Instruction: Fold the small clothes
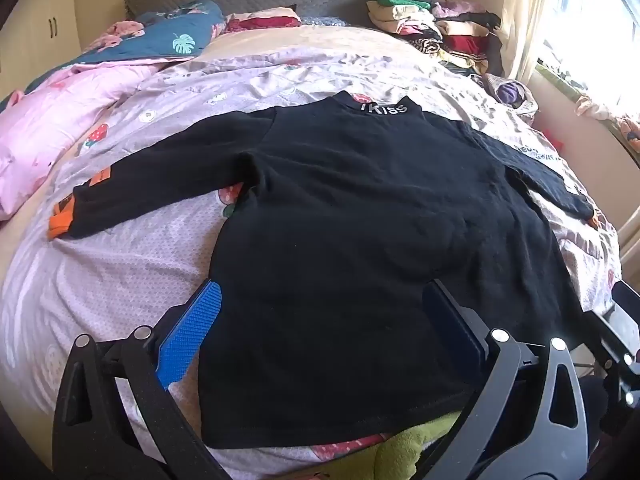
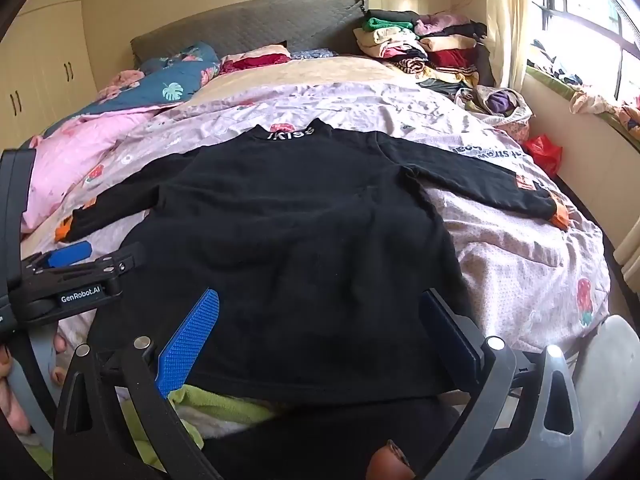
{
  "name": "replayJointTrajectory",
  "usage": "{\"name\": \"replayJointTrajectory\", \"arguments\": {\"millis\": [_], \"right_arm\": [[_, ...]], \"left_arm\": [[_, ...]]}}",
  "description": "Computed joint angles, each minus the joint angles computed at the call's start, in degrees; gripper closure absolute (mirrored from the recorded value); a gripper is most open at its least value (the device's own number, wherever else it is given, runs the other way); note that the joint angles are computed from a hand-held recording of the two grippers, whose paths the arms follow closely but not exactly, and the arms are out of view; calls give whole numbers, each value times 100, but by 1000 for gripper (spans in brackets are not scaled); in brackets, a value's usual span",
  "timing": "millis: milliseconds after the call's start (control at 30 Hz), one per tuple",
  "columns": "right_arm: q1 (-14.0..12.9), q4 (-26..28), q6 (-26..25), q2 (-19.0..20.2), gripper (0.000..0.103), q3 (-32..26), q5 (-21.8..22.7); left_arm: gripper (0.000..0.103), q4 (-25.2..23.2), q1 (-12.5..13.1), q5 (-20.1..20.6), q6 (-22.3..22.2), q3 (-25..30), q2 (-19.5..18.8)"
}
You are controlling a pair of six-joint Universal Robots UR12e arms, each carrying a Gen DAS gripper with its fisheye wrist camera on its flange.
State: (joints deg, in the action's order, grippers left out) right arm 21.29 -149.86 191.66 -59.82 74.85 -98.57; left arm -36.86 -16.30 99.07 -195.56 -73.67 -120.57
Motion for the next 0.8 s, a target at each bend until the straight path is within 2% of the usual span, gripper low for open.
{"name": "replayJointTrajectory", "arguments": {"millis": [800], "right_arm": [[75, 36, -80, 14, 4, -41, -126]], "left_arm": [[8, 80, -18, -101, 34, 15, 14]]}}
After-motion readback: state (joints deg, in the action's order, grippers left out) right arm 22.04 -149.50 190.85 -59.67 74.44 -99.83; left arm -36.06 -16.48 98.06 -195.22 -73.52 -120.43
